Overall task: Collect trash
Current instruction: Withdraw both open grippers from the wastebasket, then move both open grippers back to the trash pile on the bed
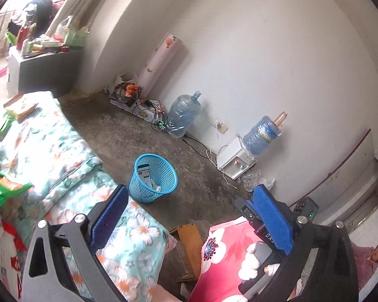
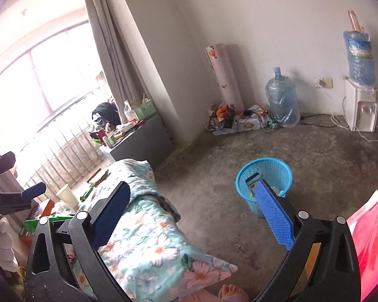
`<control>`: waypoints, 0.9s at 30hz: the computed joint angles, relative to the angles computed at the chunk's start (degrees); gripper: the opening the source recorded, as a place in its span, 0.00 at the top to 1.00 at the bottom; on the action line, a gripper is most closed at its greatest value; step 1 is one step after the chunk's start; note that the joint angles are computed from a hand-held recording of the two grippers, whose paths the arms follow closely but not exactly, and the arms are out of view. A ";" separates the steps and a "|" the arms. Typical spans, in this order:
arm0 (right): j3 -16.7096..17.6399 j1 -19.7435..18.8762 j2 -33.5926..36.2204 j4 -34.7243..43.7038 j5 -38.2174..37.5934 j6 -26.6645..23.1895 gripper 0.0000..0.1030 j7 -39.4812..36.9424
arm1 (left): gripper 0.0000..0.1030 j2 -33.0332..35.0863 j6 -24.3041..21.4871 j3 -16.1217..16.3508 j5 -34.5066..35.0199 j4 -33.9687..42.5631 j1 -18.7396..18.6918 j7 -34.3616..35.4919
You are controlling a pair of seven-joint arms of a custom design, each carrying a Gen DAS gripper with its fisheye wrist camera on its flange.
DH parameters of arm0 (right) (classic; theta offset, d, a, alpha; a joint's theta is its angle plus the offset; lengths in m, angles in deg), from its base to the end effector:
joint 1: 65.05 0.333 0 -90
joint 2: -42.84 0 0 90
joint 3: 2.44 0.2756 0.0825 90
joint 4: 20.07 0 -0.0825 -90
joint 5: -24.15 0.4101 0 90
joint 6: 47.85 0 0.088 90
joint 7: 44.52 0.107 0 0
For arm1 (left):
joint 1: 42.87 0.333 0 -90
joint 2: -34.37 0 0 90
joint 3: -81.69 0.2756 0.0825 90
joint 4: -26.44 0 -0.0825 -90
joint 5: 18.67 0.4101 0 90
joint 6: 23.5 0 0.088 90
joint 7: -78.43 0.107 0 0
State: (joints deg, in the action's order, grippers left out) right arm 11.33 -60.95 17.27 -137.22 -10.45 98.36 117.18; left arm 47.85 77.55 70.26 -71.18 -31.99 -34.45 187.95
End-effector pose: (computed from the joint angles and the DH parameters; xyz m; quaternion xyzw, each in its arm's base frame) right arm 0.4760 0.1879 0.6874 -0.4101 0.7478 -0.3094 0.4207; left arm 0.6219 -0.0790 0.7753 0.4589 -0.7242 0.5065 0.0919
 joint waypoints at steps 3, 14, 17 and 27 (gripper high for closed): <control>-1.04 2.27 1.83 1.67 2.79 2.36 0.08 -3.73 | 0.06 -8.36 -0.90 3.30 -7.15 -12.15 4.27 1.11; -3.58 11.51 12.73 11.71 18.32 6.34 0.08 -16.42 | 0.06 -30.02 11.93 15.84 -10.97 -42.82 4.45 6.42; -4.20 14.76 15.92 14.77 24.30 5.23 0.08 -21.71 | 0.06 -33.37 17.69 16.73 -7.79 -47.98 3.80 6.96; -4.92 19.29 22.89 23.46 35.04 1.63 0.08 -30.41 | 0.06 -36.55 23.97 21.21 -3.02 -52.33 -0.75 8.31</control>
